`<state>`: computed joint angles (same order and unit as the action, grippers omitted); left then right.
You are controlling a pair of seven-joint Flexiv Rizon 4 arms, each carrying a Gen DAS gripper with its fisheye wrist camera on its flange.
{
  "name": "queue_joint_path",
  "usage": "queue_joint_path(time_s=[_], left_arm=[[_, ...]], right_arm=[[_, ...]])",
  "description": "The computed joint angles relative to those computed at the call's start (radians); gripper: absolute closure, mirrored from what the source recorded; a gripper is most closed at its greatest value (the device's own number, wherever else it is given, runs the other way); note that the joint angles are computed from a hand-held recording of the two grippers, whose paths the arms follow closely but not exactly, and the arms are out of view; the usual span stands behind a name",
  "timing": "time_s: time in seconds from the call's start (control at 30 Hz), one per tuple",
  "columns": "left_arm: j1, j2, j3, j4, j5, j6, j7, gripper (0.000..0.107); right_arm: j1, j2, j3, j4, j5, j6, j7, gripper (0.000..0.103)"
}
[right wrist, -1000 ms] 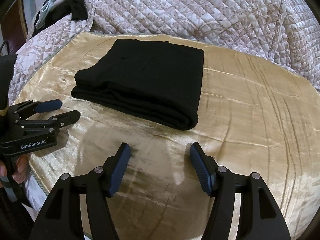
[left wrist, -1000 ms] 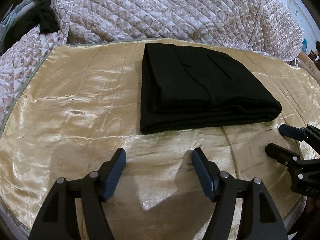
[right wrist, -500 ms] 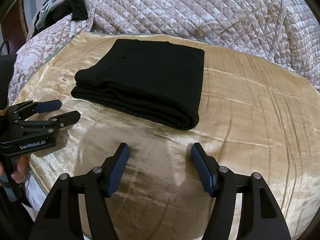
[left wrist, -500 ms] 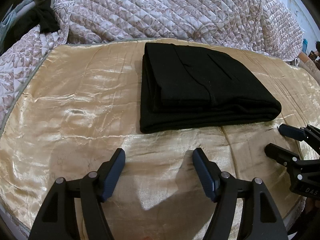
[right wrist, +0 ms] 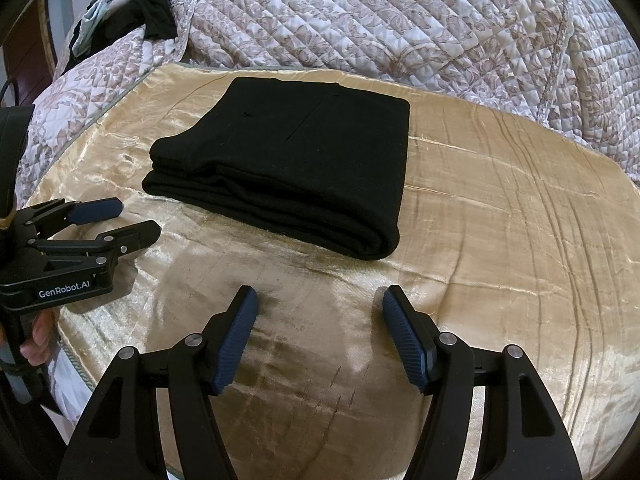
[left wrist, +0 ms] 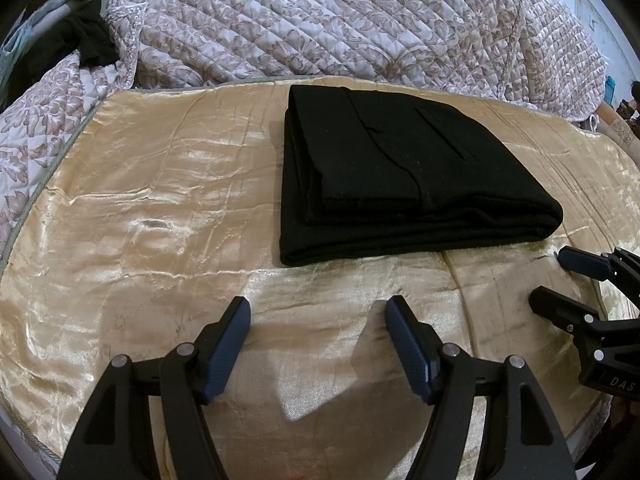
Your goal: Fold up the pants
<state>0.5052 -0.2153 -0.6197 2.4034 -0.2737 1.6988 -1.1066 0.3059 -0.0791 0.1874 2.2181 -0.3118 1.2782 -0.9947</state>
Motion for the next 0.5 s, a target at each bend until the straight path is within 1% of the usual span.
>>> queue_joint_path(time_s=[0.5], left_arm=[[-0.014,0.001,0.011,-0.001,-0.003,0.000,-0.001,0.034]], right_arm=[[0.002,0.000,-0.002,0.002,-0.009,0.001,0.010,0.036]])
